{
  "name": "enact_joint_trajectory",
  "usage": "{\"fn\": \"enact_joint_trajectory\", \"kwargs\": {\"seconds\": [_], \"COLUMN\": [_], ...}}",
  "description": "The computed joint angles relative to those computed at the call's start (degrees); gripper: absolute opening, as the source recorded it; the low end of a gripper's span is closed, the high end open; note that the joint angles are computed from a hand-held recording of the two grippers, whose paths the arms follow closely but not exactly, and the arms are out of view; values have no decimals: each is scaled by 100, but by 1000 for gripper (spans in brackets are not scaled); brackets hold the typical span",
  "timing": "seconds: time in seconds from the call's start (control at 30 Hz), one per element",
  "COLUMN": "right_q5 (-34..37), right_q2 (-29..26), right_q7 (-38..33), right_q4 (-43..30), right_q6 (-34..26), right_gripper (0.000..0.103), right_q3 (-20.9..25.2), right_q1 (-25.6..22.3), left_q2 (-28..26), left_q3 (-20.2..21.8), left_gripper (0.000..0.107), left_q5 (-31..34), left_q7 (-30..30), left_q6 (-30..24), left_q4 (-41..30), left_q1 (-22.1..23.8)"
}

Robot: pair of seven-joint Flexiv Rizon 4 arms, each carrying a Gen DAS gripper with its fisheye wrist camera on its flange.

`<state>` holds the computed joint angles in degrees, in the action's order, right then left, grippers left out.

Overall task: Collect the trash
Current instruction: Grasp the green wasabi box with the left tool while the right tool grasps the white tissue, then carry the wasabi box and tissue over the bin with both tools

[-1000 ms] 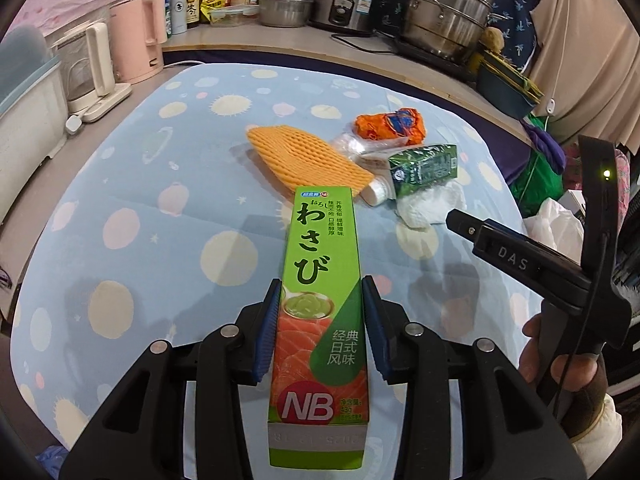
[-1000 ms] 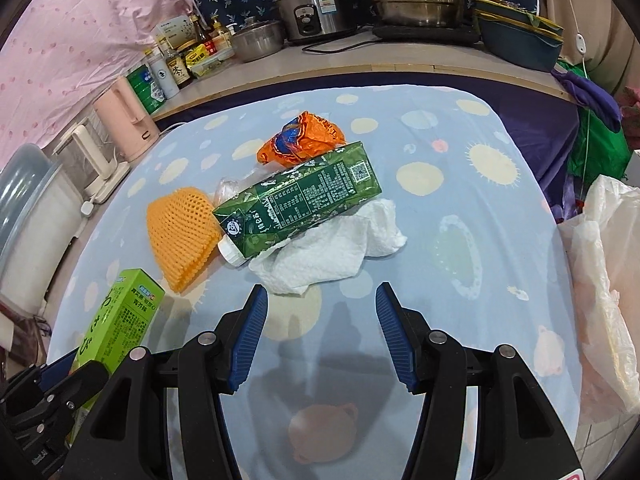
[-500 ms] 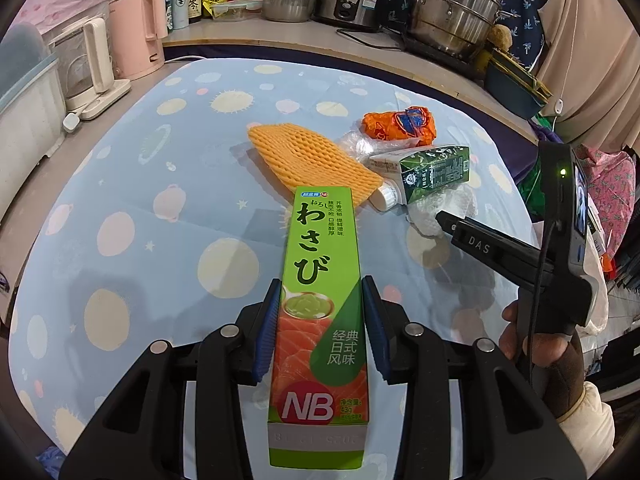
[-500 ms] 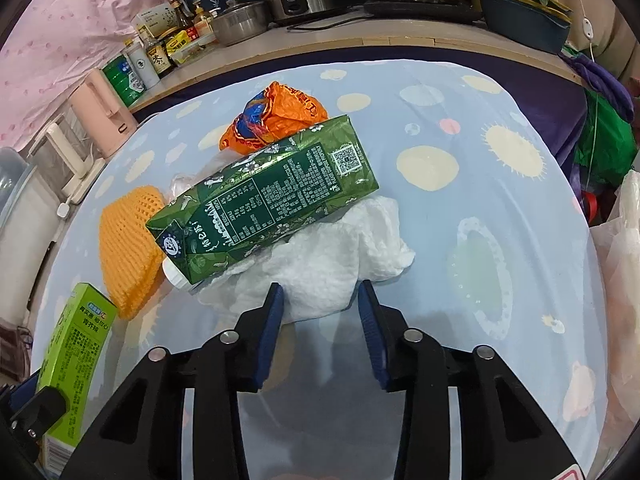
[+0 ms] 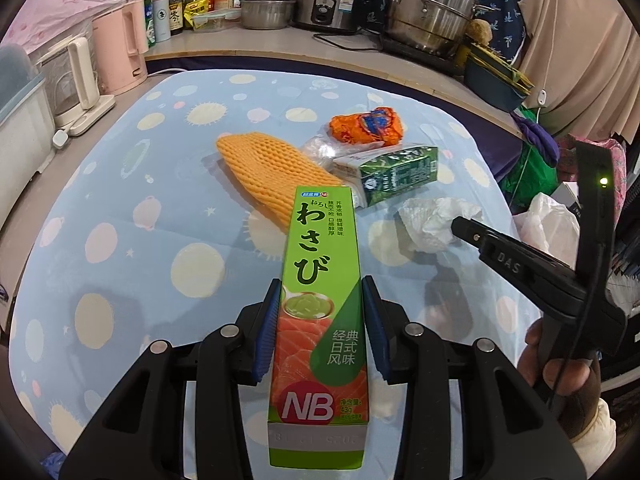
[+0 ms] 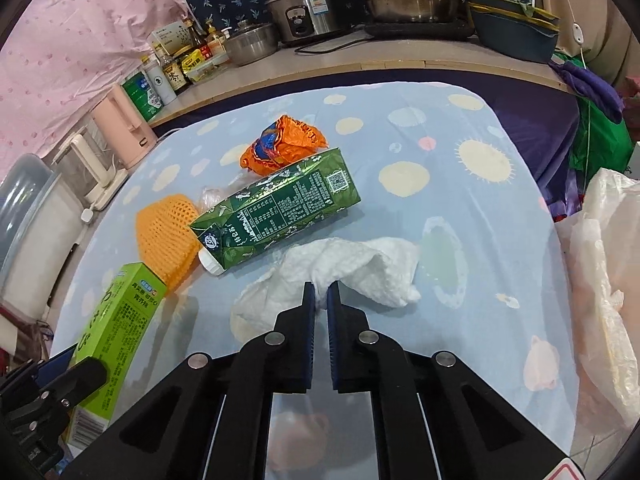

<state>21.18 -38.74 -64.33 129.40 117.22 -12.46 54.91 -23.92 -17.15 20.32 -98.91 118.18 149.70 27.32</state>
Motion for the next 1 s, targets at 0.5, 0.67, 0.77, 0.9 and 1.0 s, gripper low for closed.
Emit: {"fn": "enact_joint_trajectory", "kwargs": {"seconds": [0.5,0.67,0.77,0.9,1.0], "right_q5": [1155,1402,1502,1536,1473], "right_q2": [945,1107,1172,1243,1254], "right_q7": [-699,-871,-925,-939,-871], "right_q4": [923,1098,1210,1381,1500], "right_q6": [937,1172,1368,1626,1784], "right_gripper": [6,6,6,6,6], "right_q3": [252,541,732,981,1149], "right_q1": [-106,-490,-762,-1192,-1558], "left_q2": [578,649,678,656,620], "left_q3": [42,192,301,376,469], "left_gripper": [38,38,38,38,38], "left_q5": [-316,-536,-684,-893,-1073], "left_q7": [-204,-188,-137,-81,4], "left_q6": [-177,-231,-261,-337,-362], "left_q4": [-32,-191,-302,-488,-615], "left_q1": [-1181,-1800,-2171,-2604,-2955]}}
